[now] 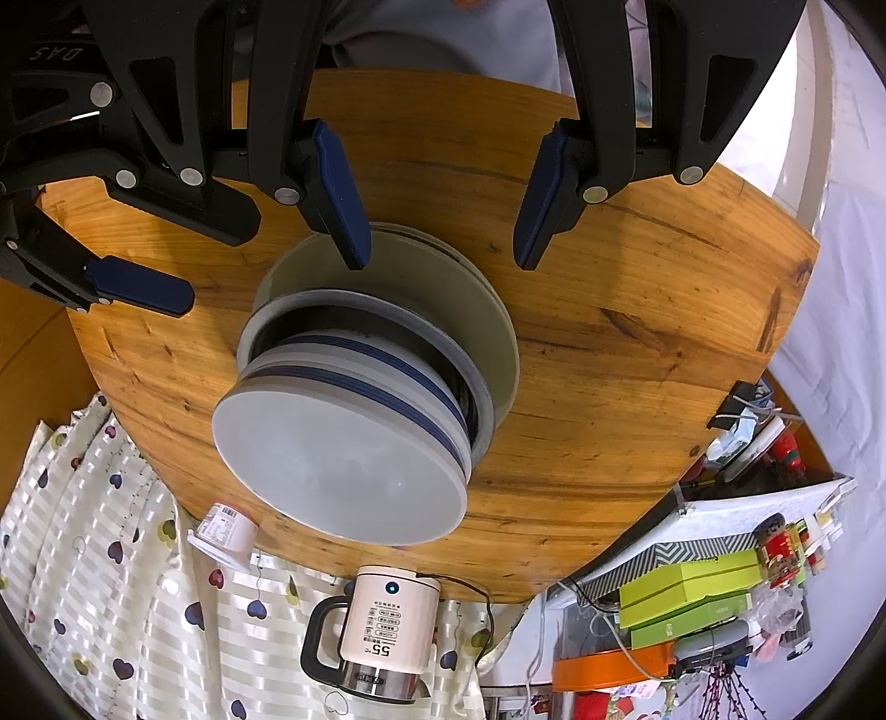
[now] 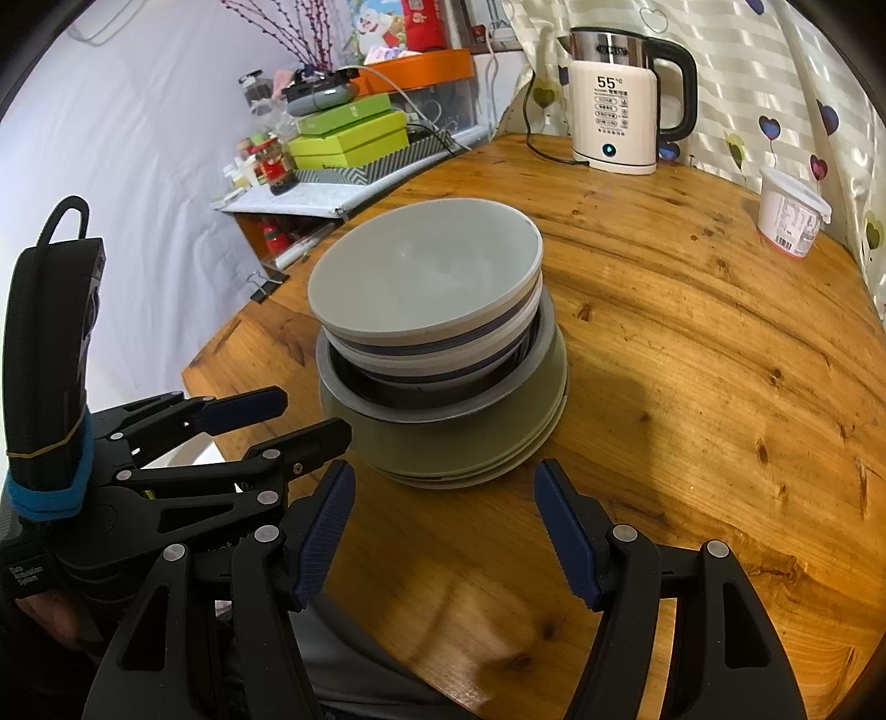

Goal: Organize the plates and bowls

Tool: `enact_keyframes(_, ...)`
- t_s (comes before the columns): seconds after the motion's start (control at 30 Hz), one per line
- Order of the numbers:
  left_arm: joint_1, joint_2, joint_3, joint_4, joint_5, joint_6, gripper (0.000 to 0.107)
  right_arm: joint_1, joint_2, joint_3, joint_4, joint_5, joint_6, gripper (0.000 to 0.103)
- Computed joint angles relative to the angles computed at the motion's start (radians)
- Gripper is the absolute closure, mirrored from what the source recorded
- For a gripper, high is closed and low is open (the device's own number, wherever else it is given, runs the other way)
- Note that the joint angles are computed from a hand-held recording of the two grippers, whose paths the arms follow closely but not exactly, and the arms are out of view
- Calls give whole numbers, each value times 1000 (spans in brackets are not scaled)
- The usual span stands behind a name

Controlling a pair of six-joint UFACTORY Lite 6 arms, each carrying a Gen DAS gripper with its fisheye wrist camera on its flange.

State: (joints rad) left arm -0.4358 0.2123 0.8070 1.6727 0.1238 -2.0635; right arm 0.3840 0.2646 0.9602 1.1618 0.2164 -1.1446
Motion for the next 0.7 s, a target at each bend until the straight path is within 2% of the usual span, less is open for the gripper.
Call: enact_keyframes(0.7, 1, 9, 7, -22, -3, 23, 52, -4, 1, -1, 7, 3, -7, 35)
